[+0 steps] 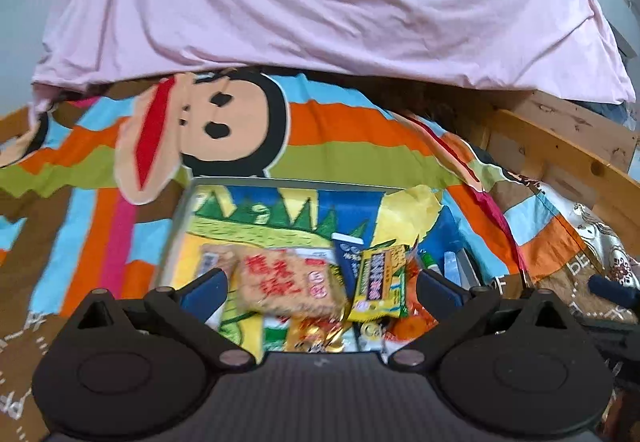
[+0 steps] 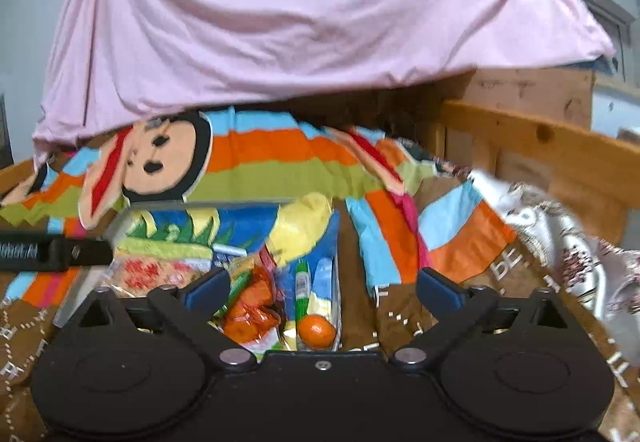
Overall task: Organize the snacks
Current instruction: 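Lower the yellow pack into the tray and open the left tool while the right releases the tangerine, then lift both open tools up and back from the tray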
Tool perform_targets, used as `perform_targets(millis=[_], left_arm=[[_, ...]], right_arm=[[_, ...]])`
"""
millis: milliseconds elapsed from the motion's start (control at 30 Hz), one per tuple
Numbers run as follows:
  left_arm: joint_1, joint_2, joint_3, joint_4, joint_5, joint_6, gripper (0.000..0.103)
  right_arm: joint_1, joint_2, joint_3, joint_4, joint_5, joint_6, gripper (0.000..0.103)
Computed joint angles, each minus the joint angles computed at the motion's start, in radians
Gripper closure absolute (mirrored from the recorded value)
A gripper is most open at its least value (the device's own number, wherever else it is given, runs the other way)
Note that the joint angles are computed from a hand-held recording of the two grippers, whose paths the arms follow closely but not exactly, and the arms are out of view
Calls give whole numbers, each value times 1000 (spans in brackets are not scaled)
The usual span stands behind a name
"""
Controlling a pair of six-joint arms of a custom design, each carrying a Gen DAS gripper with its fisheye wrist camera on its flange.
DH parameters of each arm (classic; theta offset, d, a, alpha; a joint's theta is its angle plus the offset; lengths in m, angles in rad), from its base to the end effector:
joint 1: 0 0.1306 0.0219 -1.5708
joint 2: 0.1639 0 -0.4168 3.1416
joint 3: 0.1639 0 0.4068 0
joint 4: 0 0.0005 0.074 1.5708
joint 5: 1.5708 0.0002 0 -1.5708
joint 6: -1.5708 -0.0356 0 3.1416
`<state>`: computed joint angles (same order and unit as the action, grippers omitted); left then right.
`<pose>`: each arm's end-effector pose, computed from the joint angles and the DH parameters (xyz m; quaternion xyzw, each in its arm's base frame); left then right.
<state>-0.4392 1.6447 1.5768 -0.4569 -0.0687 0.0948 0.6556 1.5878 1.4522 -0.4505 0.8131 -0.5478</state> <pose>0.5625 -0.2621 0.4530 0.1315 0.8559 -0.1030 0.4893 0.4773 0.3338 0.4310 0.1431 0.8183 -0.0415 0.5552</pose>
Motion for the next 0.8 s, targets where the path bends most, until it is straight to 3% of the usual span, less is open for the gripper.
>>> perform_targets(millis=[200,800], left_arm=[[6,-108,-119,26,-43,10,1],[49,-342,-355,54,-84,2,0]], right_arm=[[42,-41,-31,16,31,-59,1],[223,-74,-41,-55,187,-115,1]])
